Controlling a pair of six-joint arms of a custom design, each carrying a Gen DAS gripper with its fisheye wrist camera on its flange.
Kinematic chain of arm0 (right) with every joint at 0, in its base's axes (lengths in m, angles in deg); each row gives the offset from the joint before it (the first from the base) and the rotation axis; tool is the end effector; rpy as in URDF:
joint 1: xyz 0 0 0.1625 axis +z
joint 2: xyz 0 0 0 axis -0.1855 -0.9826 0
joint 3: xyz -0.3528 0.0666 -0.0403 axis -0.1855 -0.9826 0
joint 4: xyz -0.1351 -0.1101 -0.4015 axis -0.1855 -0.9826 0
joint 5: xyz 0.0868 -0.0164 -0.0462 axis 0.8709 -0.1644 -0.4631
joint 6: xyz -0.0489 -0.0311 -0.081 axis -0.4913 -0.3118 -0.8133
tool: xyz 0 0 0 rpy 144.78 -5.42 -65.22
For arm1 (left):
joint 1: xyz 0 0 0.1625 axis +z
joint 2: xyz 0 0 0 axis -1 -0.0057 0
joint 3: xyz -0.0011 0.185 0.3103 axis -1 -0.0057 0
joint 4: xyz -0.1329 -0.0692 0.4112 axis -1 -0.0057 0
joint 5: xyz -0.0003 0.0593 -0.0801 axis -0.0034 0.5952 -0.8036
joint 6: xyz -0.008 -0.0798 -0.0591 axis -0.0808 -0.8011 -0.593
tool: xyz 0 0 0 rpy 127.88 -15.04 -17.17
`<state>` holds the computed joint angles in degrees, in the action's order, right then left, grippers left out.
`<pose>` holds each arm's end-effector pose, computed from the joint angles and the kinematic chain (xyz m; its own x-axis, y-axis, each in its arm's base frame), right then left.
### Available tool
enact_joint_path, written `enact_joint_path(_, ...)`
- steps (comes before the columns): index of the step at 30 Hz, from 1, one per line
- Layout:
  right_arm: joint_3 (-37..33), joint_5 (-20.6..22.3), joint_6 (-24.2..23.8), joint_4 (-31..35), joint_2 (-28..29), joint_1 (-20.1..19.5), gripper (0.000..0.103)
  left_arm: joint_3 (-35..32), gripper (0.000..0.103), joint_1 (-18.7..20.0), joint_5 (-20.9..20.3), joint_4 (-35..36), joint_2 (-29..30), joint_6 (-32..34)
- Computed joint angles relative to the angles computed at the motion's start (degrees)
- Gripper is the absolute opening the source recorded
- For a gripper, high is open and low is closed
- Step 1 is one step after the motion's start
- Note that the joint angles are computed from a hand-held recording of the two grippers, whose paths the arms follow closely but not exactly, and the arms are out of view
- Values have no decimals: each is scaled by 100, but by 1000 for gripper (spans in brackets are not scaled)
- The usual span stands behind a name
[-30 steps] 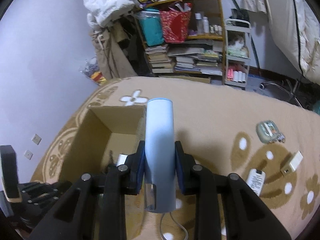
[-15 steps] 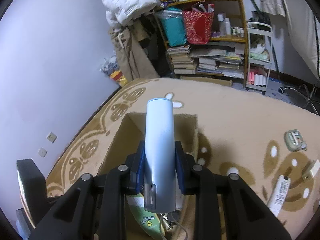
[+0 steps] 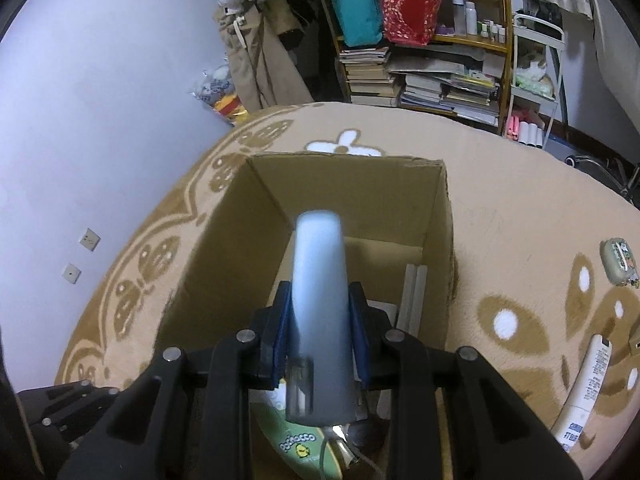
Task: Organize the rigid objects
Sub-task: 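Lower the light-blue cylinder into the box and open the right tool, then move the right tool to the white remote and close on it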
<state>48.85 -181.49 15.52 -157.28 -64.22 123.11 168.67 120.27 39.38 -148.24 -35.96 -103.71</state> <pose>0.2873 -0.4569 0.0607 -0.7963 -0.3925 0.4603 -0.5415 0.8017 -0.2530 -0.1987 -0.3531 0.1761 -0.6703 -0.2704 -0.6911 0.1077 0.8859 -0.4511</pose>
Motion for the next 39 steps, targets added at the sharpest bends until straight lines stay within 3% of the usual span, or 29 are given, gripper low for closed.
enact_joint_path(1,-10,-38,-33,-47,19,11,18,2,10,1,0,-8,-2,2)
enact_joint_path(2,-15,-69,-81,-103,29,26,16,6,10,4,3,-8,-8,8)
enact_joint_path(6,-175,-254,-117,69,127,105,15,-1,10,15,5,6,0,-2)
enact_joint_path(22,205,155,-145,13,-458,57,16,5,11,-1,32,46,2,-27)
enact_joint_path(24,259,136,-178,-17,-560,71,20,-5,11,-5,33,59,10,-33)
enact_joint_path(28,489,294,-201,-214,-889,10,50,-4,11,-9,29,46,13,-46)
enact_joint_path(33,725,30,-335,-400,-1196,11,62,-5,11,-10,27,49,10,-40)
enact_joint_path(35,848,-88,-360,-528,-1312,-20,75,2,11,-9,29,47,2,-41)
enact_joint_path(39,1029,-255,-457,-727,-1497,-122,88,-3,11,-11,28,53,10,-44)
